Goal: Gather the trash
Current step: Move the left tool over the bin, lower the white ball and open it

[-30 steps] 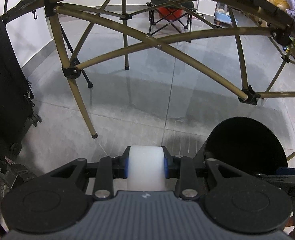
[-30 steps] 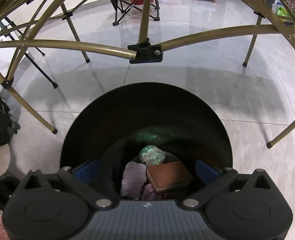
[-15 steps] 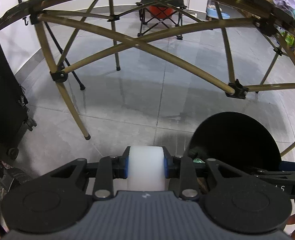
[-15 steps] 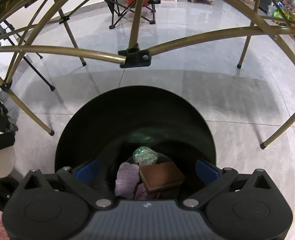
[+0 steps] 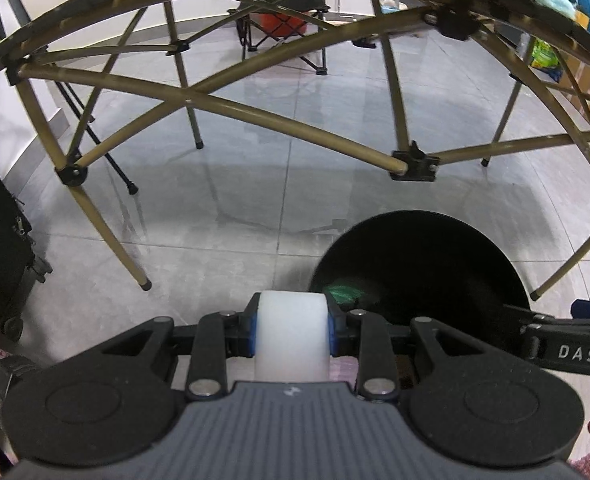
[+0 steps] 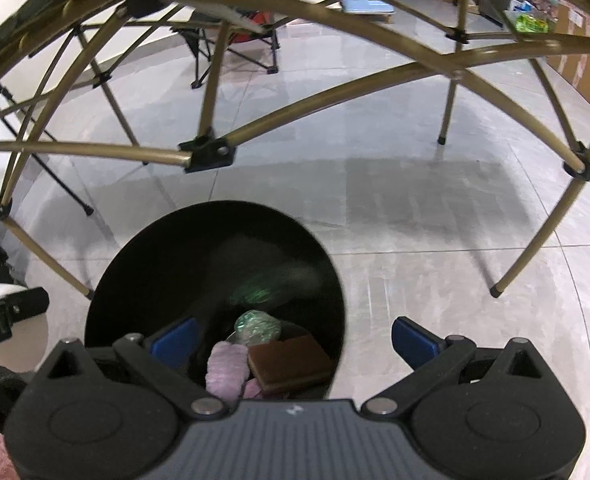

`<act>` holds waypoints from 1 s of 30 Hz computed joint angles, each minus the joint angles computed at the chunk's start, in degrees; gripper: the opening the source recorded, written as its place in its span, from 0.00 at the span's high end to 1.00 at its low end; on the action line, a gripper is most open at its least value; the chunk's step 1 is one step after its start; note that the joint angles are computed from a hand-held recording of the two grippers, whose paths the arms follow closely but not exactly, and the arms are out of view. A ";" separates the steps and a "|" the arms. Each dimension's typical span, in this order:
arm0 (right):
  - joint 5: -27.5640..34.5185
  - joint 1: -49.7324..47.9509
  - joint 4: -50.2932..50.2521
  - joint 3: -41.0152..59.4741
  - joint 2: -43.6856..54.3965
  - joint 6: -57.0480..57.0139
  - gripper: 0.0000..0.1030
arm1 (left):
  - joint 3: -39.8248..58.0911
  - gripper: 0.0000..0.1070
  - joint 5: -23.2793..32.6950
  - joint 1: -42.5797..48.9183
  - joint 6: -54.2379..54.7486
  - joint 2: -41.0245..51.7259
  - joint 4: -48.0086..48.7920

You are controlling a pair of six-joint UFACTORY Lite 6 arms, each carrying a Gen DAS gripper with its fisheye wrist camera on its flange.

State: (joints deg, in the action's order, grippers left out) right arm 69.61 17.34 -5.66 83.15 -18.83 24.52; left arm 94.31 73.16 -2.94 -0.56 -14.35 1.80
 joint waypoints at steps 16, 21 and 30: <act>-0.16 -13.03 3.38 -4.13 -6.29 -7.53 0.00 | -1.02 0.73 1.56 -18.35 -12.19 1.37 7.83; -0.15 -18.68 5.42 -6.08 -8.26 -11.47 0.00 | -0.20 0.73 1.92 -23.30 -15.40 3.08 9.89; 0.51 -30.38 10.47 -8.78 -10.81 -20.29 0.00 | 0.90 0.73 2.77 -27.94 -19.27 6.98 10.76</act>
State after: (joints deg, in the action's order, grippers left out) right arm 70.12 -13.04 4.81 74.37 -29.63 4.23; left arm 95.21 75.93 -30.89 -19.83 -7.36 12.56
